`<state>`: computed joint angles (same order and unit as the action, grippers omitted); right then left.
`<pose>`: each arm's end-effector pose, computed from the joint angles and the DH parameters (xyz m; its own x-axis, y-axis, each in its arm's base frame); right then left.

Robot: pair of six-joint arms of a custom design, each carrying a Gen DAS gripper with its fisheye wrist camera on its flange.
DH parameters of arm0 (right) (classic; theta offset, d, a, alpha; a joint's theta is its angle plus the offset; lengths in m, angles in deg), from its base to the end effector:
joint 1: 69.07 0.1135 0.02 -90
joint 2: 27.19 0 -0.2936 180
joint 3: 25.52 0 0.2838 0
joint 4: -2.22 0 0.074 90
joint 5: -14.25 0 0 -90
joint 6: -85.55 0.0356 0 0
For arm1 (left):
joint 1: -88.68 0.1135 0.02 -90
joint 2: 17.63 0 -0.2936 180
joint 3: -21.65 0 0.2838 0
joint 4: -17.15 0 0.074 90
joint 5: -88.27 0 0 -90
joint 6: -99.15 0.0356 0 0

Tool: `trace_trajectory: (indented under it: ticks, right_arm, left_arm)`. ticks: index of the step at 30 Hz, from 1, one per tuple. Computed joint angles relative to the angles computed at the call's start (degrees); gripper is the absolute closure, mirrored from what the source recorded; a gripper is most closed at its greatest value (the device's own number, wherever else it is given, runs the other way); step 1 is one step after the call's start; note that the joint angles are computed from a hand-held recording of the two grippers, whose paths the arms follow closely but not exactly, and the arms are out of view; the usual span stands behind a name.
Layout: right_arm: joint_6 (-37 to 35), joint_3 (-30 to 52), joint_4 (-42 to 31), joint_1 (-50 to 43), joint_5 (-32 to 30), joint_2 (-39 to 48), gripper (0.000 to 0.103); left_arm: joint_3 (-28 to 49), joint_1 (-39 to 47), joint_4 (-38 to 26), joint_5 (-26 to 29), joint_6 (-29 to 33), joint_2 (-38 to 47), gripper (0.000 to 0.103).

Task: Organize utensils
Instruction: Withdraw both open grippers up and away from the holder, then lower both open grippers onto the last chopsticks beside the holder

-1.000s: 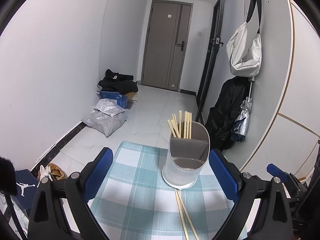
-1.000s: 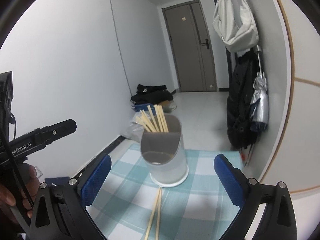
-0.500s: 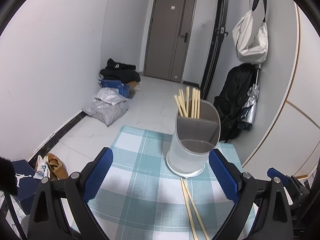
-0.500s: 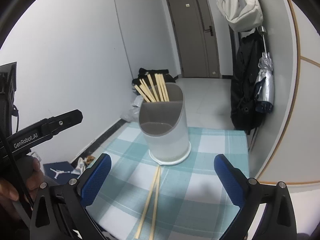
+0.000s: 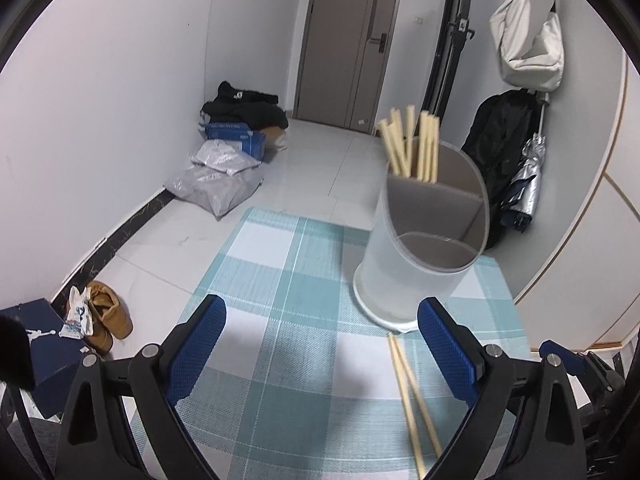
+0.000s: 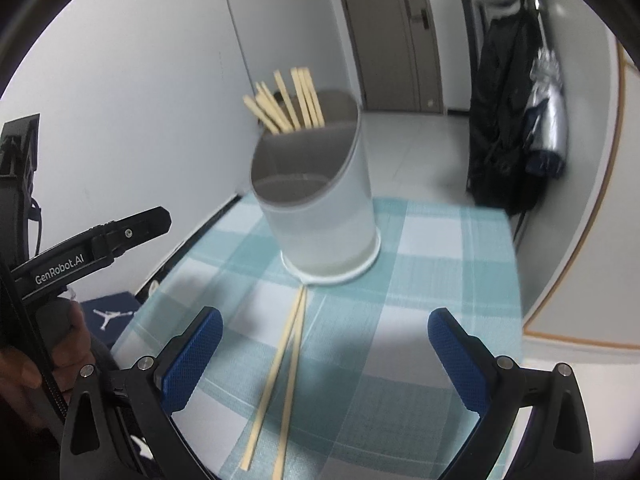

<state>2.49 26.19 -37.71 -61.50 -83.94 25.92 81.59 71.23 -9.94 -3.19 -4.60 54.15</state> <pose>0.2070 0.0326 0.2692 -0.6784 0.0305 -0.7340 -0.1556 0.9705 0.1841 0.2781 -0.0865 0.2653 -0.6490 -0.0451 -0.7594 0.1303 0.9769 -0.1693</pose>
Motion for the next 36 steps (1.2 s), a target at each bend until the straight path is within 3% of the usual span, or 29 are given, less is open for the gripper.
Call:
trace_trajectory:
  ticks: [12, 18, 23, 33, 36]
  right_arm:
    - [-3.64, 3.23, 0.20, 2.70, 3.97, 12.72, 0.003]
    - [-4.88, 6.64, -0.35, 5.66, 9.28, 20.44, 0.018]
    - [-6.05, 8.73, -1.28, 6.67, 9.88, 25.07, 0.044]
    - [-6.02, 12.99, -2.60, 8.60, 11.15, 30.42, 0.048]
    - [-6.30, 14.48, -2.75, 8.50, 10.93, 31.77, 0.060]
  left_arm:
    - [4.38, 4.47, -3.26, 4.42, -0.53, 6.20, 0.008]
    - [5.11, 5.77, -4.46, 7.03, -1.07, 6.83, 0.008]
    - [5.32, 7.08, -4.48, 8.23, -1.71, 6.91, 0.008]
    - [5.67, 9.26, -4.44, 9.13, -3.12, 7.47, 0.008]
    - [5.49, 9.81, -4.37, 9.38, -3.42, 7.38, 0.008]
